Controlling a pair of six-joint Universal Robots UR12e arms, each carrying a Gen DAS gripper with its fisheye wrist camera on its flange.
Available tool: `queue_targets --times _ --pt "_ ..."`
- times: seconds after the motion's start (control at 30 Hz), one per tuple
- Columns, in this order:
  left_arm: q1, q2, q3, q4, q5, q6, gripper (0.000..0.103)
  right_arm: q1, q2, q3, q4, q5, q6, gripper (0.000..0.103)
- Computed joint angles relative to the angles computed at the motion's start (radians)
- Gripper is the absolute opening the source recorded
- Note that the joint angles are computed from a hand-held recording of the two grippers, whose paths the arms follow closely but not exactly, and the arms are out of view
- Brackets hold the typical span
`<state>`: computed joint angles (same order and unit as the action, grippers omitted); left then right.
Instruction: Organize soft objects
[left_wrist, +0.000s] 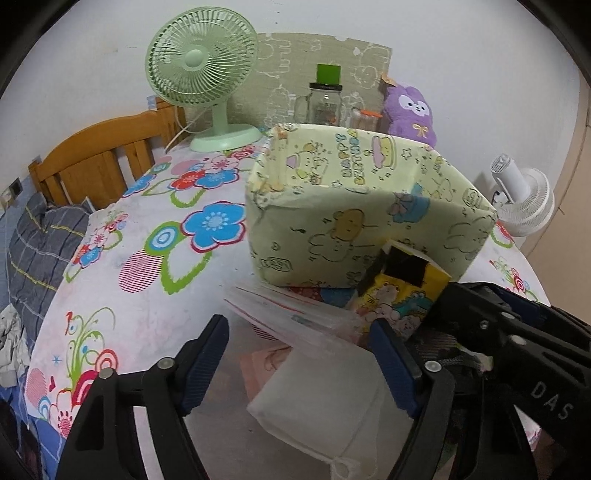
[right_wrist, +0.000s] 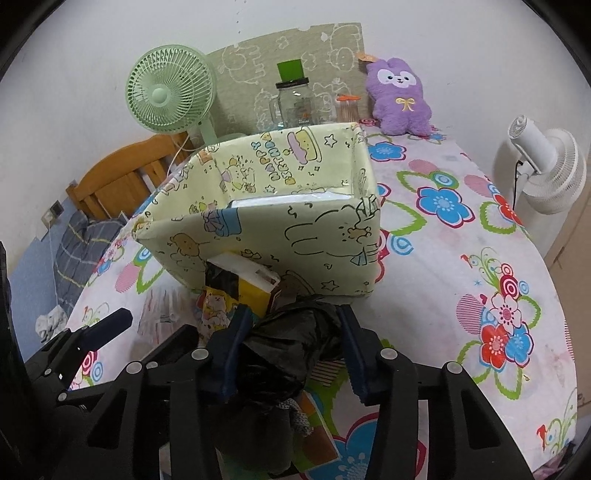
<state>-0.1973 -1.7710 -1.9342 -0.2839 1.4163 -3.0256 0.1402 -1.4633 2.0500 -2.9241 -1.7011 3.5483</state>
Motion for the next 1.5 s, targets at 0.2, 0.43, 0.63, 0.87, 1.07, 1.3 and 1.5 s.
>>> queue_targets --times 0.2,0.43,0.63,0.87,1.07,1.3,1.5 --pt "0.01 -0.005 0.009 -0.03 -0.032 0.009 0.051 0.009 0.006 -0.012 0.006 -0.018 0.002 0.05" --pt "0.019 -0.012 0.016 -0.055 -0.066 0.007 0.026 0.019 0.019 -0.029 0.035 -0.04 0.003 0.05" --pt "0.027 -0.016 0.019 -0.055 -0.077 -0.006 0.008 0.024 0.026 -0.038 0.043 -0.049 0.002 0.05" --pt "0.024 -0.008 0.009 -0.037 -0.072 -0.007 0.001 0.026 0.024 -0.037 0.042 -0.052 0.008 0.05" --pt "0.021 0.004 -0.002 -0.019 -0.071 -0.006 0.0 0.026 0.011 -0.024 0.023 -0.053 0.008 0.05" --pt "0.022 0.021 -0.017 -0.003 -0.069 -0.012 0.0 0.029 -0.004 -0.011 0.002 -0.056 0.01 0.05" --pt "0.021 0.045 -0.033 0.03 -0.069 -0.007 0.0 0.033 -0.019 0.001 -0.024 -0.059 0.012 0.05"
